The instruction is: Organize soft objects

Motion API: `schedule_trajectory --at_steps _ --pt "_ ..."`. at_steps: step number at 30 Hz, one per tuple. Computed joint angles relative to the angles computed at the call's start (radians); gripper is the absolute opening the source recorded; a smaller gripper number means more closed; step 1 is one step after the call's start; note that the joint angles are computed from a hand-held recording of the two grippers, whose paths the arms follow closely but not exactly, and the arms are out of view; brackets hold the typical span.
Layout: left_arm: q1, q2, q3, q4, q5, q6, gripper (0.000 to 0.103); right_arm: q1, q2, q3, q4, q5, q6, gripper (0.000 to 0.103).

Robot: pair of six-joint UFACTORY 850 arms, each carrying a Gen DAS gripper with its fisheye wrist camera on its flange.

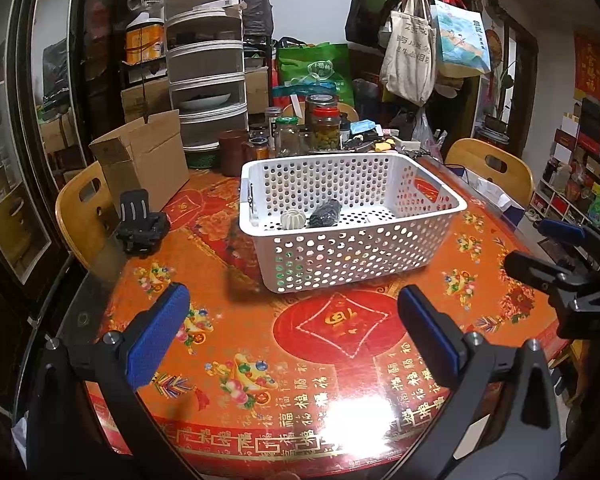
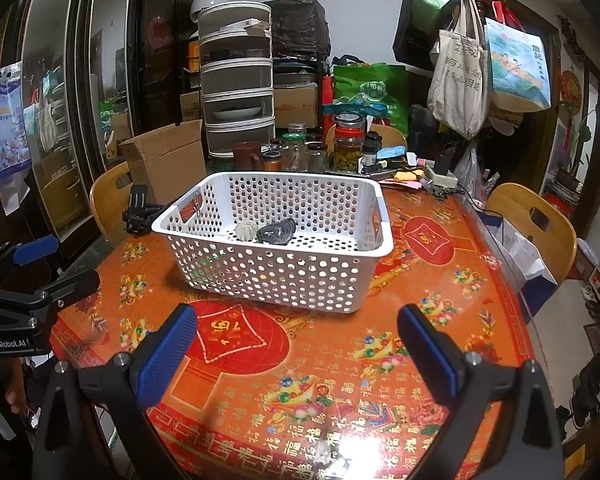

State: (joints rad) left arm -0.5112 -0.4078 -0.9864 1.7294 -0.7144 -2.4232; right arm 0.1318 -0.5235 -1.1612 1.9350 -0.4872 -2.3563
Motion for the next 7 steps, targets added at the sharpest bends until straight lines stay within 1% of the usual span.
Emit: schedule_trajectory --at_steps 7 --pt "0.004 0.004 -0.002 -0.020 0.014 0.003 0.103 0.001 -0.001 -0.001 -0.007 -0.001 0.004 0.100"
